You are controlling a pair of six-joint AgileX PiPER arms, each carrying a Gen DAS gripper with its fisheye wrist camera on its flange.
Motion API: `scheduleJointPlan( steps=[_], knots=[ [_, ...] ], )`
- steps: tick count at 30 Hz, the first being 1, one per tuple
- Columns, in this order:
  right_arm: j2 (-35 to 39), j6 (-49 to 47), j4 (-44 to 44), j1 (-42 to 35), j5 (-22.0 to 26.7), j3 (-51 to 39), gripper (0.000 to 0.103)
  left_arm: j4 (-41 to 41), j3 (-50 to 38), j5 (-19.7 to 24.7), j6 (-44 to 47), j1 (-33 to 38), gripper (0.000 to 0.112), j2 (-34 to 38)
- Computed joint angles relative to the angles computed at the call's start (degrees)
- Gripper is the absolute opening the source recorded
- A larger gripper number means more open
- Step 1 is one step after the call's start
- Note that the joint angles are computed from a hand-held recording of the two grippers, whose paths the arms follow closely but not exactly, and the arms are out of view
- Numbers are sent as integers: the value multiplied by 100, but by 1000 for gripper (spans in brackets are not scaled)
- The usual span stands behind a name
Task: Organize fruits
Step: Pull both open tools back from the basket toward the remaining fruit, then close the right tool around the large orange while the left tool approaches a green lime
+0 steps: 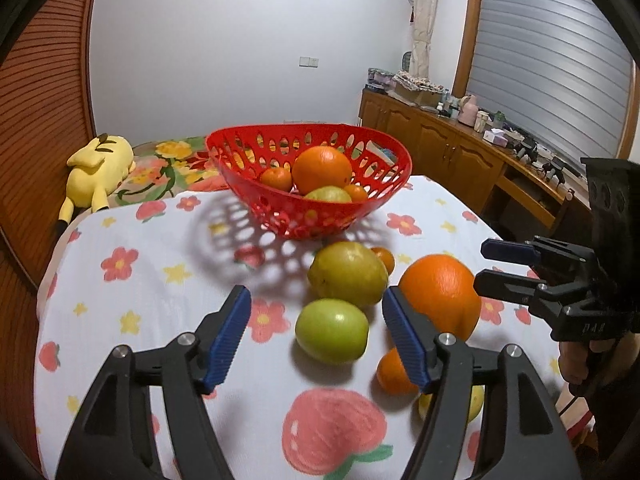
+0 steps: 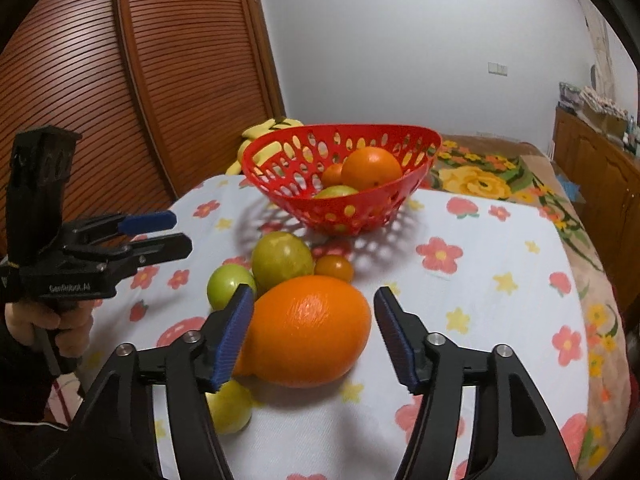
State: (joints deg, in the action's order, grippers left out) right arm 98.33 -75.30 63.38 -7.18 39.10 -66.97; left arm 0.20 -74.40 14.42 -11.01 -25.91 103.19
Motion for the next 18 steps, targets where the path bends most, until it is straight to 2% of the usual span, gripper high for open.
scheduleJointPlan(
  steps=[6,18],
  knots=[
    [39,76,45,120,-68,67,74,105,277,-137,-208,-33,69,-59],
    [261,321,-167,372,-342,9,83,-244,451,-225,-12,-60,69,-2]
  ],
)
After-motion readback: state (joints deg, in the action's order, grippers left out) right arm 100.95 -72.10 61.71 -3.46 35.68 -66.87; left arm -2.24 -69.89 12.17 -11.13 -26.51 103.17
